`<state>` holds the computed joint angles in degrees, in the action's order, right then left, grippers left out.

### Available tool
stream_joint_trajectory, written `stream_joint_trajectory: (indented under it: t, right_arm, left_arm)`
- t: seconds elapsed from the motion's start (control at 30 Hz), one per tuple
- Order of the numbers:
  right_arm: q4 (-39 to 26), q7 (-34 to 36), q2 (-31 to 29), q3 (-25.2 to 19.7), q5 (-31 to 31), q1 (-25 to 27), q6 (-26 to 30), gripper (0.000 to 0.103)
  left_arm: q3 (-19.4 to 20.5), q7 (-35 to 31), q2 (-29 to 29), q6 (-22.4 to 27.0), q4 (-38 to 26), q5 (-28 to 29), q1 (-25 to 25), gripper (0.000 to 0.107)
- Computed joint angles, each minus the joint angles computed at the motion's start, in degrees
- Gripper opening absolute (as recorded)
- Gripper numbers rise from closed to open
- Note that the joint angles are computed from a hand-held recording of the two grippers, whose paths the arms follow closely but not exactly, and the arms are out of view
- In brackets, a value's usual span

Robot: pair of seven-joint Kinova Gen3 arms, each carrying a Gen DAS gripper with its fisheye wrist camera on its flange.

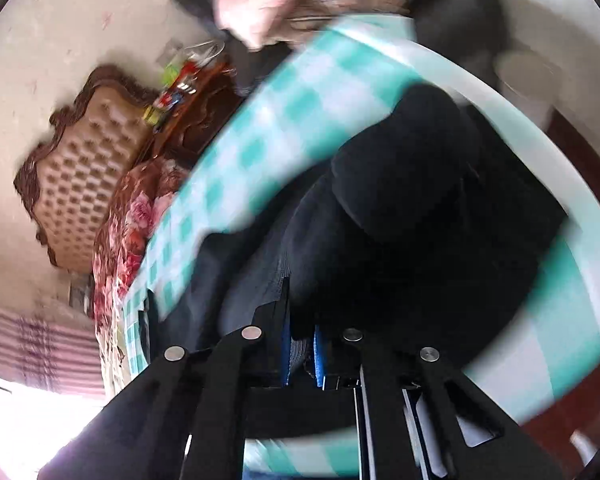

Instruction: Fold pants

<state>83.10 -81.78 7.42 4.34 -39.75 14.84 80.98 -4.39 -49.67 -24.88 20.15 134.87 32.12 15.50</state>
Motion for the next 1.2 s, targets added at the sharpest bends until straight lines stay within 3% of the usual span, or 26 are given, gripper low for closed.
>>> stream_joint_trajectory:
  t: [0.1, 0.13, 0.2, 0.23, 0.3, 0.47, 0.53, 0.7, 0.9, 1.07, 1.2]
  right_arm:
    - [6.2, 3.8, 2.2, 2.5, -3.4, 5.2, 3.6, 0.015]
    - [7.4, 4.1, 2.4, 2.4, -4.3, 6.5, 3.7, 0.035]
    - [8.7, 3.4, 1.6, 3.3, -5.0, 6.9, 2.4, 0.061]
    - [8.9, 4.2, 1.2, 3.3, -6.4, 7.9, 1.7, 0.071]
    - [8.5, 6.0, 1.2, 3.5, -8.8, 9.0, 1.2, 0.077]
    - [7.6, 2.8, 3.3, 2.9, -8.7, 8.9, 0.4, 0.077]
    - [8.3, 2.8, 3.3, 2.5, -9.3, 9.1, -0.4, 0.060]
    - [5.6, 2.3, 4.2, 1.7, -8.5, 8.5, -0.8, 0.051]
    - [0.9, 3.9, 3.3, 0.2, -7.1, 7.8, -0.3, 0.023]
    - [-4.4, 13.6, -1.0, -1.1, -7.2, 4.1, -4.2, 0.021]
    - [-3.8, 20.4, -1.0, 0.2, -10.9, 4.0, -5.8, 0.020]
  left_arm:
    - [1.2, 1.0, 0.6, 1.6, -1.3, -1.3, -1.6, 0.013]
    - [1.6, 1.4, 0.6, 2.2, -1.7, -1.7, -2.1, 0.013]
    - [2.6, 2.3, 0.4, 2.8, -2.1, -2.5, -3.2, 0.013]
    - [3.6, 3.2, 0.3, 3.1, -2.5, -3.1, -4.2, 0.013]
    - [3.8, 3.9, 0.0, 3.1, -2.4, -3.6, -4.6, 0.013]
    - [2.7, 3.8, -0.2, 2.1, -1.8, -3.9, -3.7, 0.013]
    - [1.8, 3.1, 0.0, 1.8, -1.9, -3.8, -2.9, 0.013]
    - [-0.6, 0.4, 0.7, 0.4, -1.3, -2.5, -0.8, 0.012]
    - [-3.5, -2.3, 0.5, 0.6, -1.4, -0.1, 0.8, 0.009]
    - [2.0, 0.8, -2.1, 4.0, -4.6, -3.7, -5.1, 0.008]
    - [10.4, 9.3, -7.0, 10.1, -7.9, -9.9, -13.3, 0.008]
